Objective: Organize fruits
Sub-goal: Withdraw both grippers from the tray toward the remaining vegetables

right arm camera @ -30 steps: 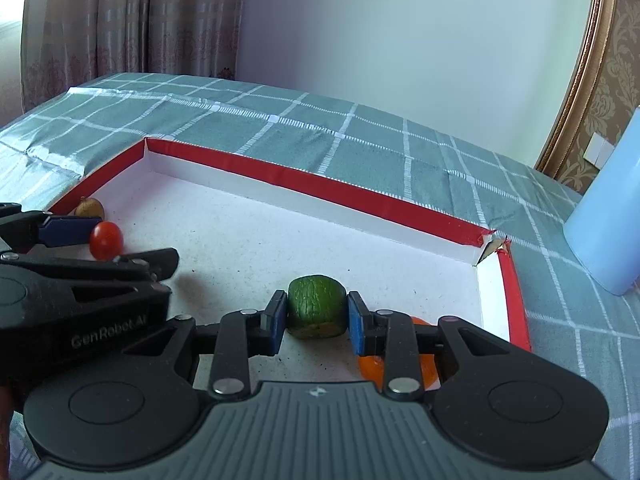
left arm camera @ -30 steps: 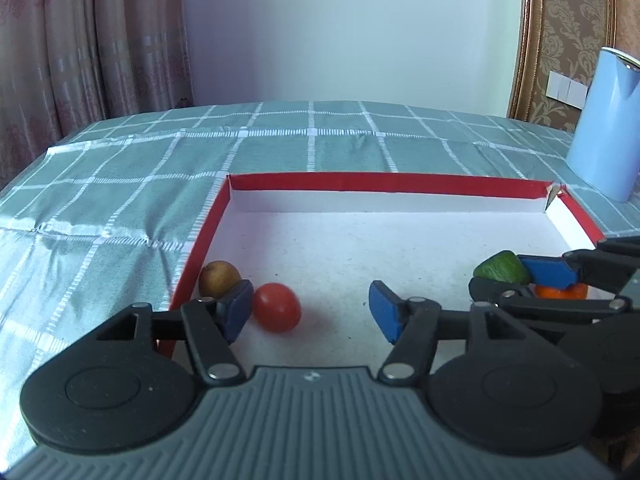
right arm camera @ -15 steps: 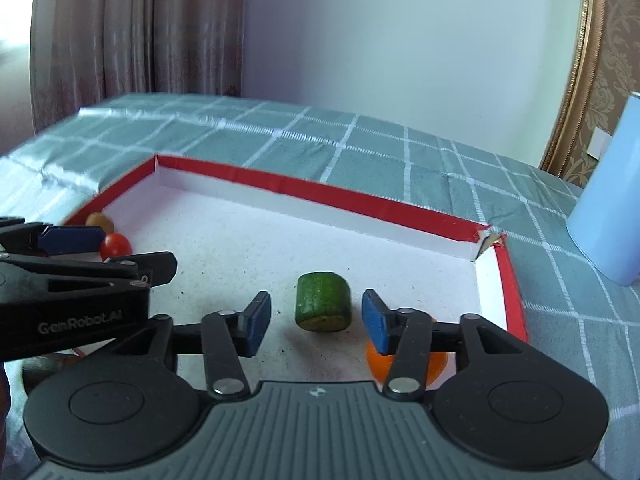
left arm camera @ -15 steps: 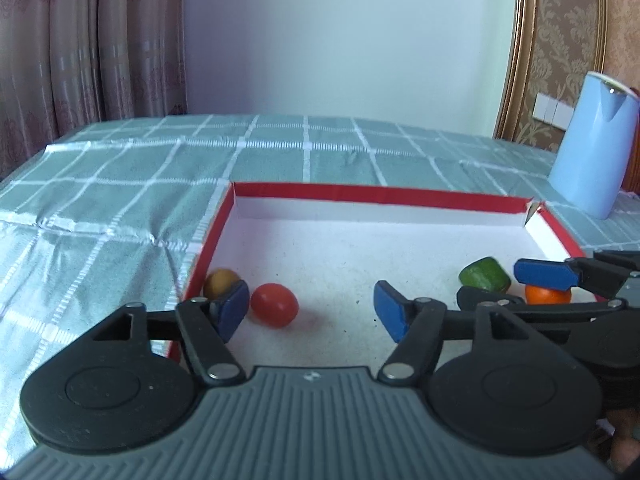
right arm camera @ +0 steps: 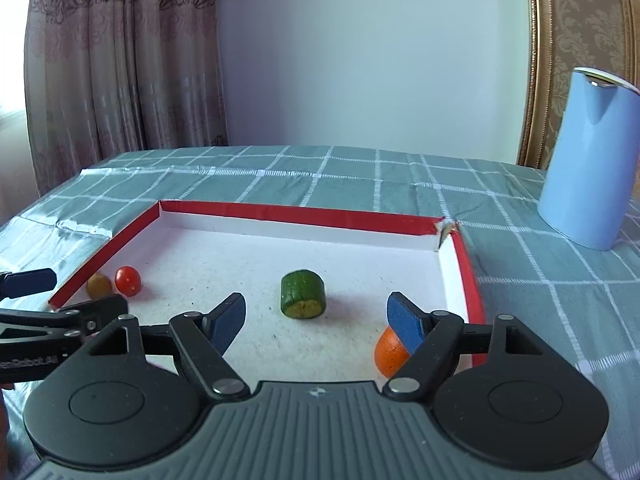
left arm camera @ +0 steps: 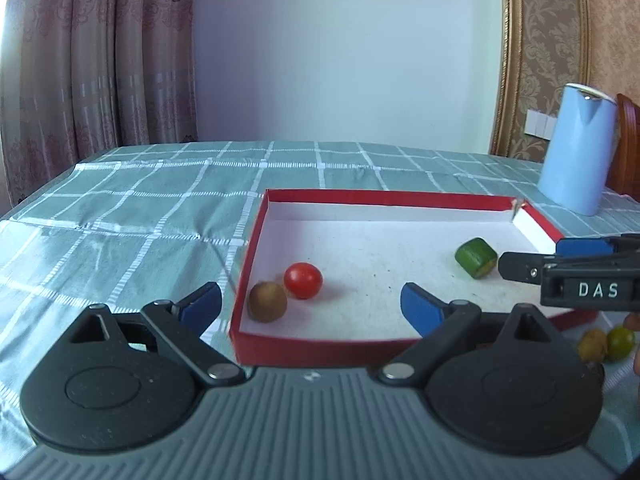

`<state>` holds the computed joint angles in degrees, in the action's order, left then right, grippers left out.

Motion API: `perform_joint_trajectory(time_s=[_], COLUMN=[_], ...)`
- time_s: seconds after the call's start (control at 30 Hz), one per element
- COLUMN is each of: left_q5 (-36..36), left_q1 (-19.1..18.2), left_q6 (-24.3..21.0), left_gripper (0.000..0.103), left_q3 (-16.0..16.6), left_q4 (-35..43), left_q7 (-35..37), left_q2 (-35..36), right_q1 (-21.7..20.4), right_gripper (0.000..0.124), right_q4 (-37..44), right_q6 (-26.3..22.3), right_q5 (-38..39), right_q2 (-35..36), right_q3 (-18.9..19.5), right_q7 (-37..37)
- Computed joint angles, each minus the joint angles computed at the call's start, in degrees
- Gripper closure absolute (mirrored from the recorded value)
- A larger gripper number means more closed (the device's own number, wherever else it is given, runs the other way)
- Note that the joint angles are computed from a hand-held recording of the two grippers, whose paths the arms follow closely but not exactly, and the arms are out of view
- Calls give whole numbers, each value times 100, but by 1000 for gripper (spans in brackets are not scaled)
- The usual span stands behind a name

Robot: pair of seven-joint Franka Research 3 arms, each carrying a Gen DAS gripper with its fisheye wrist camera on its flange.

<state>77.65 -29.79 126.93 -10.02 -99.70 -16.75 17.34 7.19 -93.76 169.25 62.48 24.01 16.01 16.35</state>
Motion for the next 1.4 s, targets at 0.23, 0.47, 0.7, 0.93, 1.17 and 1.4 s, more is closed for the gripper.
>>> perform_joint_trajectory(time_s=[0.23,0.47,0.7,0.93,1.17,1.4], left_q5=[-45,-52,-172,-57,-549,-652], left_q1=[93,9,47,157,265,229], left_q6=[315,177,424,754,1176,1542], left_gripper=[5,5,5,5,12,32], left_q3=[-98,-155,-153,-205,-146,-18], left_q4=[-367,-358,-411,-694,-387,-366], left_q7=[-98,267,473,212,1047,1311], left_q2=[-240,-177,-200,-399,-118,-64], right_q1=[-375,-260,29,90,87,70], right_gripper=[46,46,45,45,45,45], right_q4=[-457,-798,-906,-967,-1102,-1286], right_q6=[-578,-827,-783,-881,-973,-1037], right_q5=[1255,2175,2279,2427,2458,2949], right_q2=[-443,-747,-804,-870,-962,-1114], right_q3=[20,-375,-725,-823,-880,-954], right_q7=[-692,-1269,-1265,-1371,-1455,-2013])
